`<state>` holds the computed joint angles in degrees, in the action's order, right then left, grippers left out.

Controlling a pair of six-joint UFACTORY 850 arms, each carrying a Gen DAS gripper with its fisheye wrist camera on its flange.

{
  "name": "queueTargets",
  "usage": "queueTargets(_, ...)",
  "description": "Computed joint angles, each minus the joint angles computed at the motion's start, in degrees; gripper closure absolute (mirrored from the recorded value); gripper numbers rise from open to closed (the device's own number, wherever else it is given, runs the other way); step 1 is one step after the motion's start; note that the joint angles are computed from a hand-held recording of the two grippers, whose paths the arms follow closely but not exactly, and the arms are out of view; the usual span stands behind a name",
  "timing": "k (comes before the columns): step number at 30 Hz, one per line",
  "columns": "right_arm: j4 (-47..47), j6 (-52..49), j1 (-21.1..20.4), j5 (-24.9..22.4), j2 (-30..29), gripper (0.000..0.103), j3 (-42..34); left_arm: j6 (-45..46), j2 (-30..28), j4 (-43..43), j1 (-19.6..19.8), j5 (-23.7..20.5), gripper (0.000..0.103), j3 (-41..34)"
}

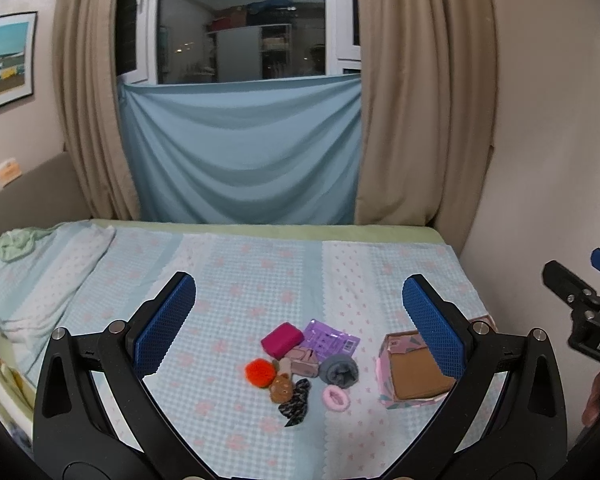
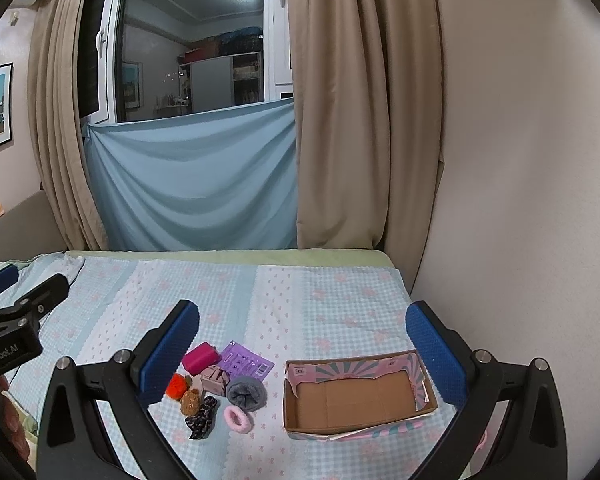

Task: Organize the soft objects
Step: 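Grasp the orange pompom with the left tool while the right tool grasps the grey fuzzy ball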

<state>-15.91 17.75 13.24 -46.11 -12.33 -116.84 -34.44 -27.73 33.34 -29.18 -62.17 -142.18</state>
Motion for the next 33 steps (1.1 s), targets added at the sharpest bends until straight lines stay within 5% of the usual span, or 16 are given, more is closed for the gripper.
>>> queueTargets(7, 5.9, -7.2, -1.2, -0.4, -1.8, 0.0, -1.5, -3.6, 2.4, -0.4, 2.3, -2.1, 0.0, 4.3)
queueTargets(14, 11.1, -10.7, -0.5, -1.8, -5.7, 0.0, -1.7, -3.4, 9.1, -5.5, 7.1, 0.9, 0.0, 20.0)
queueTargets(24, 10.3, -0.7, 3.9, -6.7, -14.8, 0.0, -4.1, 19.4, 6.8, -26.9, 18.9, 5.9, 0.0, 29.0)
queueTargets(33, 3.6, 8.6, 7.1, -0.2, -21.7, 0.0, 2.4, 41.8, -2.0, -40.4, 24.2, 13.5, 0.001, 33.7)
